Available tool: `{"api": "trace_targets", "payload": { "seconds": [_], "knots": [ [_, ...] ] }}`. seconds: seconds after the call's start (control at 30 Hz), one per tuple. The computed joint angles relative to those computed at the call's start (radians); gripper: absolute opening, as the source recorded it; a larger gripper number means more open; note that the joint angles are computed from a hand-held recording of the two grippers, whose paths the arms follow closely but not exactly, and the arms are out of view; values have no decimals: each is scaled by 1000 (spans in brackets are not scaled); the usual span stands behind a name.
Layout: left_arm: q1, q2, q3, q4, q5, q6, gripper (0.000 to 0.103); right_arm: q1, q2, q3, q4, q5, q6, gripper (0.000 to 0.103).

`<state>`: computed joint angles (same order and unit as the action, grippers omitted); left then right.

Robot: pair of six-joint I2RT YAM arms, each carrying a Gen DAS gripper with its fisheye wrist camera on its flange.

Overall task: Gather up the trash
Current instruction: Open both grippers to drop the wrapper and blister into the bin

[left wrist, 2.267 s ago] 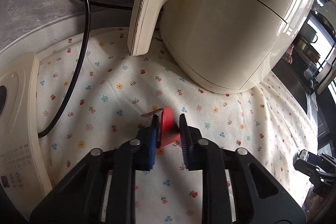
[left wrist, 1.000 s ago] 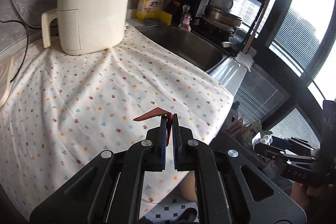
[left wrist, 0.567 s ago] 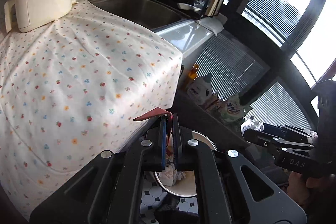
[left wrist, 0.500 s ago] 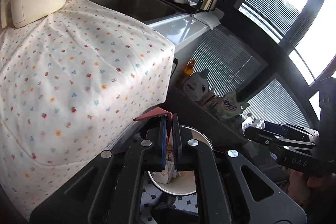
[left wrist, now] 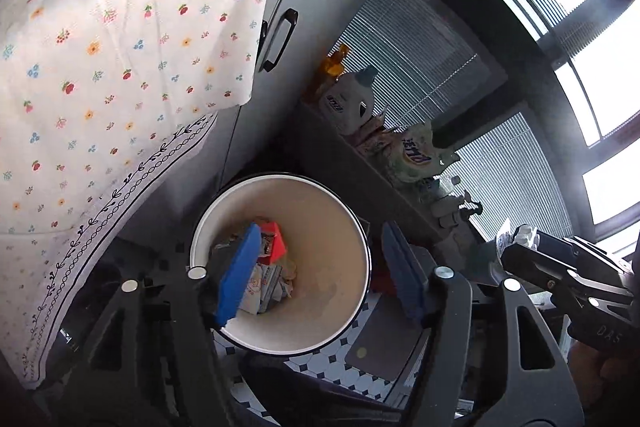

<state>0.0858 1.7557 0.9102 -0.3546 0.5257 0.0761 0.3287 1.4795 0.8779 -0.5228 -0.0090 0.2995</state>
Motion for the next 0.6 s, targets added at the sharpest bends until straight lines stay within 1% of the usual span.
{"api": "trace_targets", "payload": {
  "seconds": [0.07,0.27,0.43,0.53,0.57,0.6],
  "knots": [
    [-7,14,0,8,-15,-7,72,-11,10,-8,8,-7,-17,42],
    [21,-6,-15,12,-47,-24,83,-31,53,-11,37,-39,-48,42],
    [81,-56,-6,-36,-68,11,87,-25,113,29,56,-59,-57,42],
    [124,-86,5,-66,-75,28,89,-12,153,68,56,-52,-56,43],
    [139,-96,9,-76,-74,36,90,-8,168,84,53,-45,-48,46],
    [154,-106,13,-86,-74,44,91,-5,182,101,48,-43,-38,61]
  ]
}}
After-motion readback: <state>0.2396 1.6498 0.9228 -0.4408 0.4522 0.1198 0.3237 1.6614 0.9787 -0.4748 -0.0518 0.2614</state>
